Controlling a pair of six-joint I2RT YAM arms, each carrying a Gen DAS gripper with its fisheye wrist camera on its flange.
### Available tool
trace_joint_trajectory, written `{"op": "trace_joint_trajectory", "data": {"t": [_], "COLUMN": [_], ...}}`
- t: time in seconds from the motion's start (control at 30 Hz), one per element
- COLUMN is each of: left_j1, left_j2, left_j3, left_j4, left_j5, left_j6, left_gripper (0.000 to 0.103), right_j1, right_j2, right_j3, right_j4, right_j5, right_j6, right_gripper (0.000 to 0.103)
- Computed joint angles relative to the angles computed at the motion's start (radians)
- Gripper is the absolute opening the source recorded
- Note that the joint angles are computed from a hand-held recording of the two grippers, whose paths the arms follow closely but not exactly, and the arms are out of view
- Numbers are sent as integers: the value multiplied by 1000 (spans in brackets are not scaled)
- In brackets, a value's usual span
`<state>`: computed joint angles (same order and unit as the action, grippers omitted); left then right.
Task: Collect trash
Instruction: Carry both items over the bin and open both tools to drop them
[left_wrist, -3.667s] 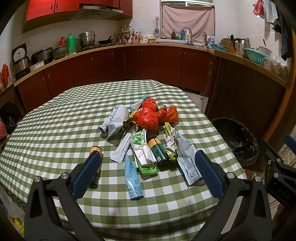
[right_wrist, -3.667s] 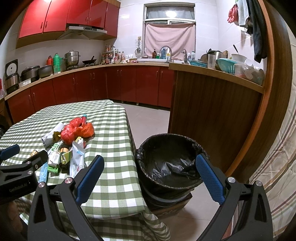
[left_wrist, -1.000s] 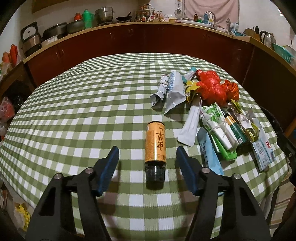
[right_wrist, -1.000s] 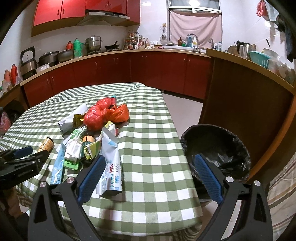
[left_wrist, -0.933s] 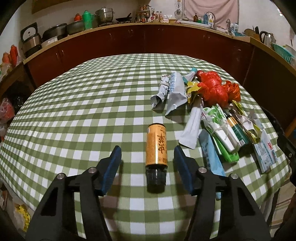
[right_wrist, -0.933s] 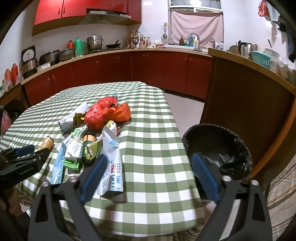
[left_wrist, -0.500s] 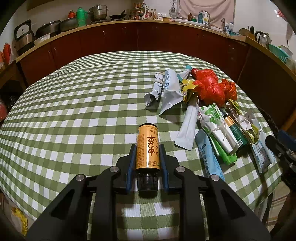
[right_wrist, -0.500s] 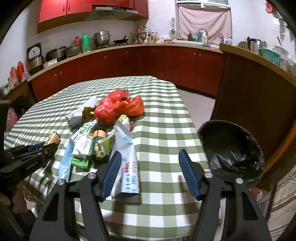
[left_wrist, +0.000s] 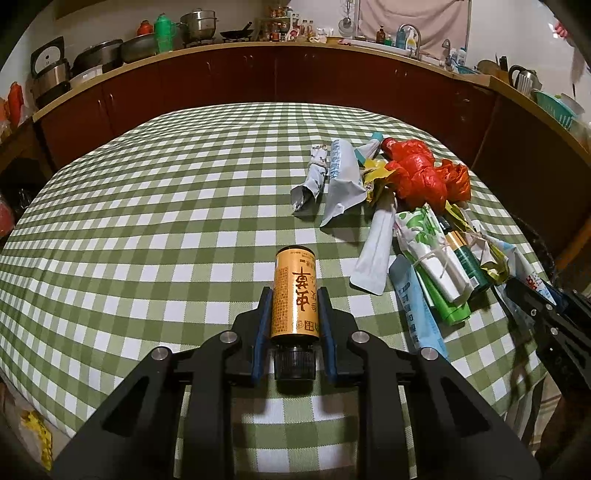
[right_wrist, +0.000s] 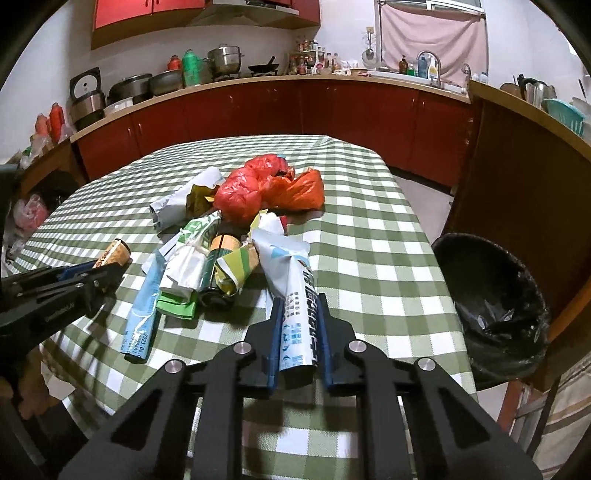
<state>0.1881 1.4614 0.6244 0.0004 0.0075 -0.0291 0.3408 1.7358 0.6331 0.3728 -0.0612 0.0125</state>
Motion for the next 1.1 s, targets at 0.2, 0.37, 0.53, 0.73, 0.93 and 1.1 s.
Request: {"op": "trace_joint_trajectory", "data": {"t": [0.2,0.37,0.53,0.73,0.93,1.1], "left_j1": [-17,-41,-93,-194,-322,-436], "left_j2": [-48,-84,-100,-71,2,95], "left_j3": [-12,-9,10,72,159,256], "left_j4": [-14,-38,-56,-60,-51,-29], "left_j5": [-13,-14,-27,-50,-76,-107], "left_j6": [-10,-20,-43,-67,-102,-126], "left_gripper": [23,23,23,23,23,23], "right_j1": [-19,-42,-71,-131,-255,-363], "right_j2": [-21,-41,-58,-85,-92,-75], "right_j3": [-9,-20,-26,-35,-25,-1], "right_j4": [8,12,17,24,28,29], "right_j5": [-6,-11,-18,-13,-28,-46], "right_j6": [4,5,8,2,-13,-31], "right_gripper": [15,15,15,15,15,15]}}
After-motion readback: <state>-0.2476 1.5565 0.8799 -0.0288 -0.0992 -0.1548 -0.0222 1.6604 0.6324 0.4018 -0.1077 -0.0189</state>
